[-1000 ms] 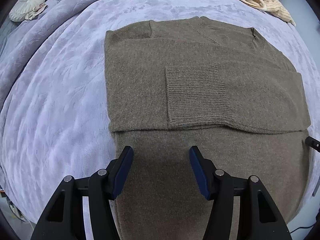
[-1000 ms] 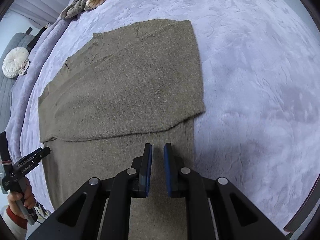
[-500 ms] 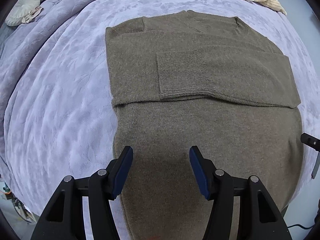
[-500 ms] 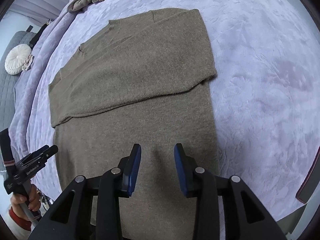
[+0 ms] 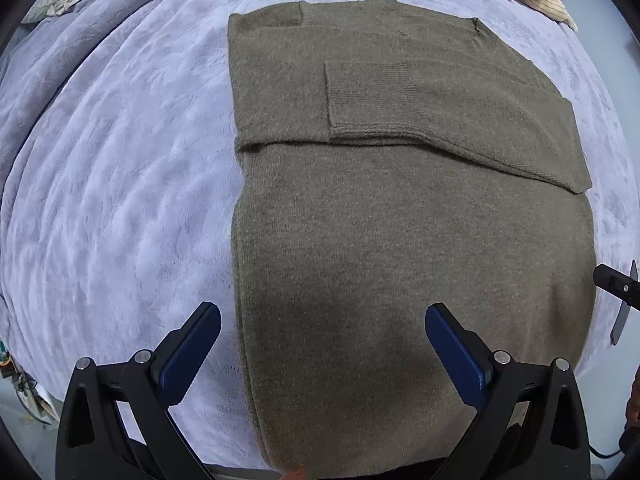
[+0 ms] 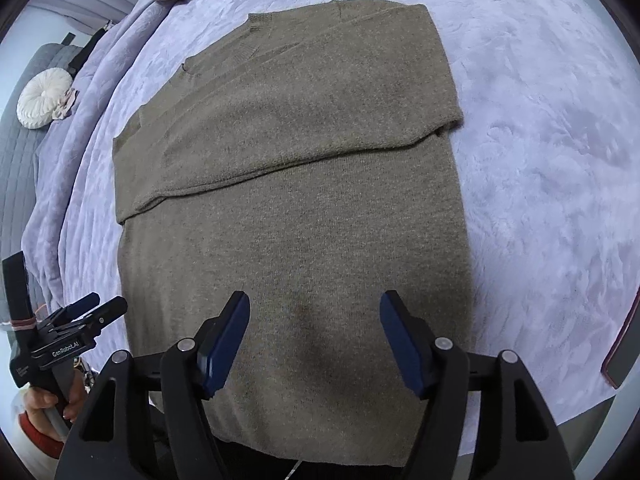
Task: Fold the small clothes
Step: 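Open the right gripper and lift it off the folded sweater, then move both grippers to the sweater hem and grasp it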
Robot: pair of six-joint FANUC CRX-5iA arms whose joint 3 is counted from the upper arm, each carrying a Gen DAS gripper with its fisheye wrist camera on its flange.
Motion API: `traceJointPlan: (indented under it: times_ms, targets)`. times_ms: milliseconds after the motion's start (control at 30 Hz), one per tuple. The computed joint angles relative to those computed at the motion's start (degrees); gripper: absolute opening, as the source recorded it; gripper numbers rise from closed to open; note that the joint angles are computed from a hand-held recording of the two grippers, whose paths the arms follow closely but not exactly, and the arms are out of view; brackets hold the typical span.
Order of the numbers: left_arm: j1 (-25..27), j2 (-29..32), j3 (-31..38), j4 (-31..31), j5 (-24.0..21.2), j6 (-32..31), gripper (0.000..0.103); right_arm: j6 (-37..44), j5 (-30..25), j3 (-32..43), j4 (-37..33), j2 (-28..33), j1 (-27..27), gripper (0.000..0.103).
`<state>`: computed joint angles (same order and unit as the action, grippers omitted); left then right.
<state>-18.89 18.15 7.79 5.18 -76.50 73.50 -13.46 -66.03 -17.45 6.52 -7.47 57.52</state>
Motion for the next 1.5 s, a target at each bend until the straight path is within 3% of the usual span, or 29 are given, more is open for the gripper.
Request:
traceJointPlan:
  times_ms: [400, 733, 933, 1133, 1500]
  targets:
    - [3.8, -3.5, -3.8, 3.1, -2.3, -5.5, 0.102, -0.3, -1.2, 4.2, -3.2, 2.7, 2.1, 0.071]
    - [6.1, -3.2, -6.1, 3.6, -3.6, -13.1, 0.102, -11.7, -4.0, 5.5, -1.2, 4.8, 6.4, 0.071]
    - [7.7, -4.8, -8.7, 2.5, -2.7, -14.4, 0.102, -19.6, -7.8, 2.5, -4.8, 2.4, 9.1, 0.071]
    - [10.8, -6.0, -11.9, 5.7, -4.6, -13.4, 0.102, -28.9, -5.2, -4.7, -5.7, -4.9, 13.1, 0.071]
    - [9.8, -14.3, -22.9, 4.4, -4.3, -13.1, 0.102, -31.8, 4.6, -13.6, -4.3, -11.4, 22.6, 0.071]
